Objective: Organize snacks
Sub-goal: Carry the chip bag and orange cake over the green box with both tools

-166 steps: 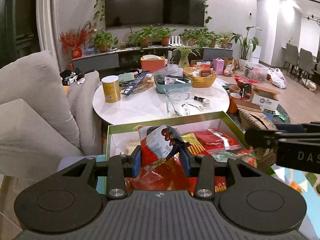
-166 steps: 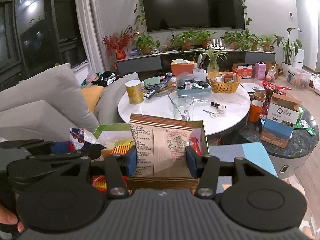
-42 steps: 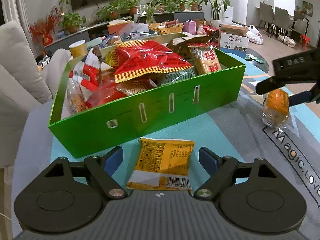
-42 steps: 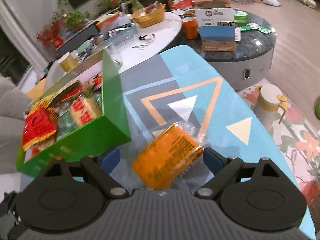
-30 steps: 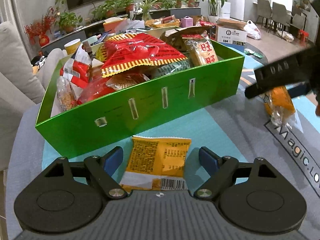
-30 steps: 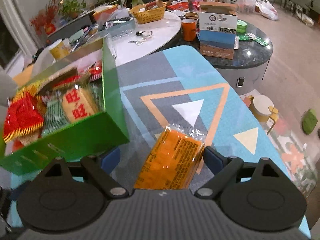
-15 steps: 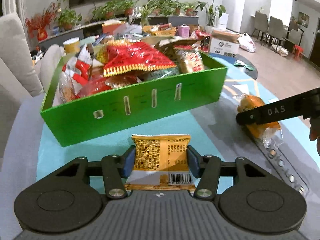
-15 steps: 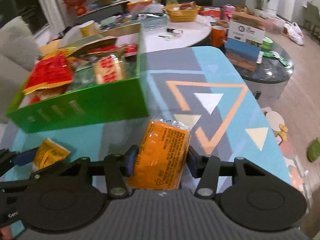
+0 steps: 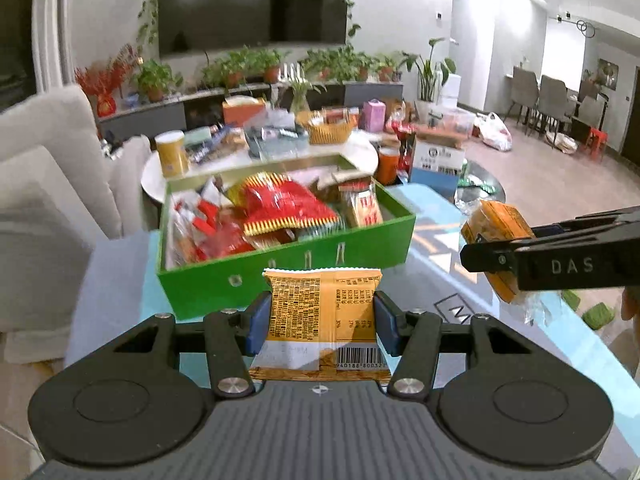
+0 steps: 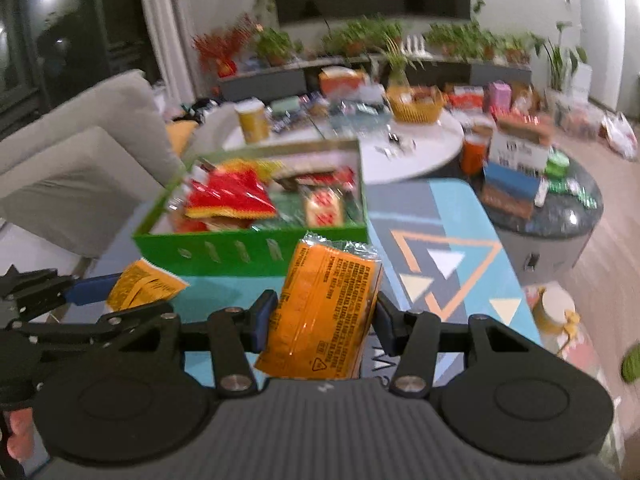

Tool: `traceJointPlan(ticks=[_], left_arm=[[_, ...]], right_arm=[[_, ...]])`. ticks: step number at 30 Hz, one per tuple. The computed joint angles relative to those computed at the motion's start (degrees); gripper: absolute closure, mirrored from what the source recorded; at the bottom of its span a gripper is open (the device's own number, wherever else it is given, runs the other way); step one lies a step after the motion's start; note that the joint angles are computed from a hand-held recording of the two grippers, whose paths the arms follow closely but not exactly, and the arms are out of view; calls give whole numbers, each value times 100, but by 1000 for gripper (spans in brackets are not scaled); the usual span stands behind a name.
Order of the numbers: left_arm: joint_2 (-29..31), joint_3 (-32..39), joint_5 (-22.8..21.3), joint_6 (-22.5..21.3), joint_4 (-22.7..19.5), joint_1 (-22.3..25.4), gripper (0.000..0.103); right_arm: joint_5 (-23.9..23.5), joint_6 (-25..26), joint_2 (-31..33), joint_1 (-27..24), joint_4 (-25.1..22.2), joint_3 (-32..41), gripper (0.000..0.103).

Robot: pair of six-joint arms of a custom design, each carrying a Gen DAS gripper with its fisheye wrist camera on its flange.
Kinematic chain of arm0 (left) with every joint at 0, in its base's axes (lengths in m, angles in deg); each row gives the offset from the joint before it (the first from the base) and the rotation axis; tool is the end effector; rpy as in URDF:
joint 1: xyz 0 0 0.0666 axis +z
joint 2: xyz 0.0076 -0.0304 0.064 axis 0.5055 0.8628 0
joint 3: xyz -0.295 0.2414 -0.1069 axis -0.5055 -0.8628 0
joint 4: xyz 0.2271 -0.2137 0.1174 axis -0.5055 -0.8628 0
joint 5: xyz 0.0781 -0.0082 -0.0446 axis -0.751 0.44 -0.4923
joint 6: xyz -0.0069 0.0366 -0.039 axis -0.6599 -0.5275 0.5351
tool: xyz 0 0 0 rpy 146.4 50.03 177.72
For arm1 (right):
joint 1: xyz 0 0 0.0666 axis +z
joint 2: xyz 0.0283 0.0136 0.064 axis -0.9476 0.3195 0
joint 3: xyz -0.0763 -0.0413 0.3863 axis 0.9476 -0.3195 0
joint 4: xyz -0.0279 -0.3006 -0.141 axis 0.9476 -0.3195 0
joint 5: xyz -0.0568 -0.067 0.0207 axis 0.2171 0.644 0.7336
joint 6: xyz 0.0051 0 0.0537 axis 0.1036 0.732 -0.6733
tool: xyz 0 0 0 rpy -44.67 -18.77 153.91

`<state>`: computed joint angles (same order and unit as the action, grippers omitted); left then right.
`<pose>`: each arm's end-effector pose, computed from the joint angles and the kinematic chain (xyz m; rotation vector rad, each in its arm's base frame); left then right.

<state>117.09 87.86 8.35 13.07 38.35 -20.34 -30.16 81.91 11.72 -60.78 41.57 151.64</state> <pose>0.3246 -0.3584 0.3905 -0.1484 2.1662 0.0449 0.4241 0.0925 0.3698 -0.6122 2.1815 0.4464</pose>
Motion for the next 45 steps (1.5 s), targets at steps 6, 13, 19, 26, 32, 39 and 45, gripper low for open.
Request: traceJointPlan(ticks=[6, 13, 19, 26, 32, 39, 45], left_arm=[[-196, 111, -523, 97, -323, -295, 53], [-284, 203, -874, -184, -352, -441, 53], [-283, 263, -886, -546, -115, -342, 53], [-234, 569, -799, -1024, 87, 66, 53], [-113, 920, -643, -1367, 154, 519, 53], [151, 1133, -244, -1468, 238, 1046, 53], [330, 943, -59, -1551, 553, 1359, 53]], right_arm=[[-256, -33, -403, -15, 287, -179, 47], [-329, -228, -493, 44, 685, -233, 47], [-297, -331, -375, 86, 813, -81, 47], [-207, -485, -147, 155, 940, 236, 47], [-94, -675, 244, 278, 951, 708, 47], [-41, -643, 688, 479, 1076, 1092, 47], [192, -560, 1104, 649, 914, 1421, 47]])
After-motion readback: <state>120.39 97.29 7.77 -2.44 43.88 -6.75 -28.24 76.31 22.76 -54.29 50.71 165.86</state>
